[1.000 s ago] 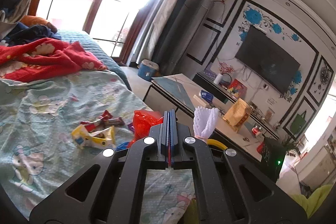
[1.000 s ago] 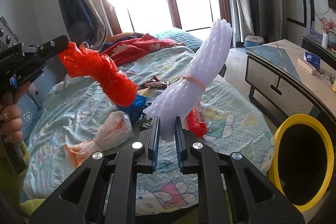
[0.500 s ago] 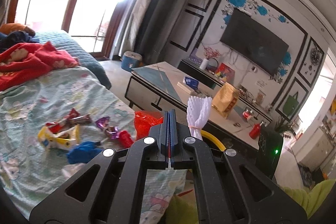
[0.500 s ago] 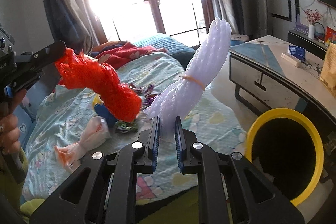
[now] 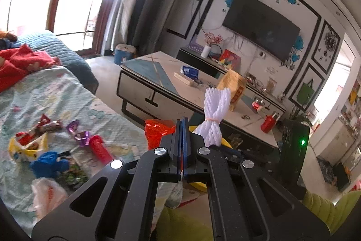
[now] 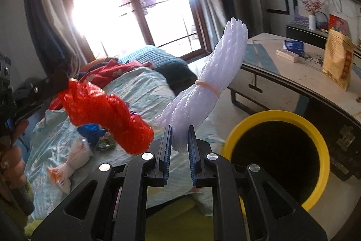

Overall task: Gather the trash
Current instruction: 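Carry the plastic bag and foam net bundle in both grippers over the bin, then open both grippers to drop the bag and foam nets into the bin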

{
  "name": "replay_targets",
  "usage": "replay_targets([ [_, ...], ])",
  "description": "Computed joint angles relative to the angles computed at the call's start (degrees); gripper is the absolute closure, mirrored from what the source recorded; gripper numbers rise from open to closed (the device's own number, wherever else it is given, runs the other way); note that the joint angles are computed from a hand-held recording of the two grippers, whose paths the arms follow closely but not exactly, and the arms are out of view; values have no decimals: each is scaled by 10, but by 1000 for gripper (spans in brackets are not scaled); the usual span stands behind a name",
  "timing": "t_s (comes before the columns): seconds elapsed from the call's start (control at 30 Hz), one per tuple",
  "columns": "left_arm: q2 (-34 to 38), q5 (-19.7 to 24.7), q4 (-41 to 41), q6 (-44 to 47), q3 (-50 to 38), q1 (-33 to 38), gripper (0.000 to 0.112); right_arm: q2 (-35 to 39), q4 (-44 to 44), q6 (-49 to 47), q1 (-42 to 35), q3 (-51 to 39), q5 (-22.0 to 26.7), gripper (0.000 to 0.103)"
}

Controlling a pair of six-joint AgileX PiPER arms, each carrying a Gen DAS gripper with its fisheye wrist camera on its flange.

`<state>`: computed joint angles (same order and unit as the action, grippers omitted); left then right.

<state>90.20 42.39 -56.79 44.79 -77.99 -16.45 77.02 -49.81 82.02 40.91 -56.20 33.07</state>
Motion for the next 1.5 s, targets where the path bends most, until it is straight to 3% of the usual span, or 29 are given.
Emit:
replay_targets([
  [0.5, 87, -60, 79, -76, -67, -134, 112, -119, 42, -27, -121, 136, -15, 89],
  [0.83, 159, -73, 131, -127, -125, -191, 112, -176, 144, -145, -252, 218, -75, 89],
  [1.5, 267, -48, 209, -205, -217, -229, 112, -129, 326, -358, -341, 282, -157, 89],
])
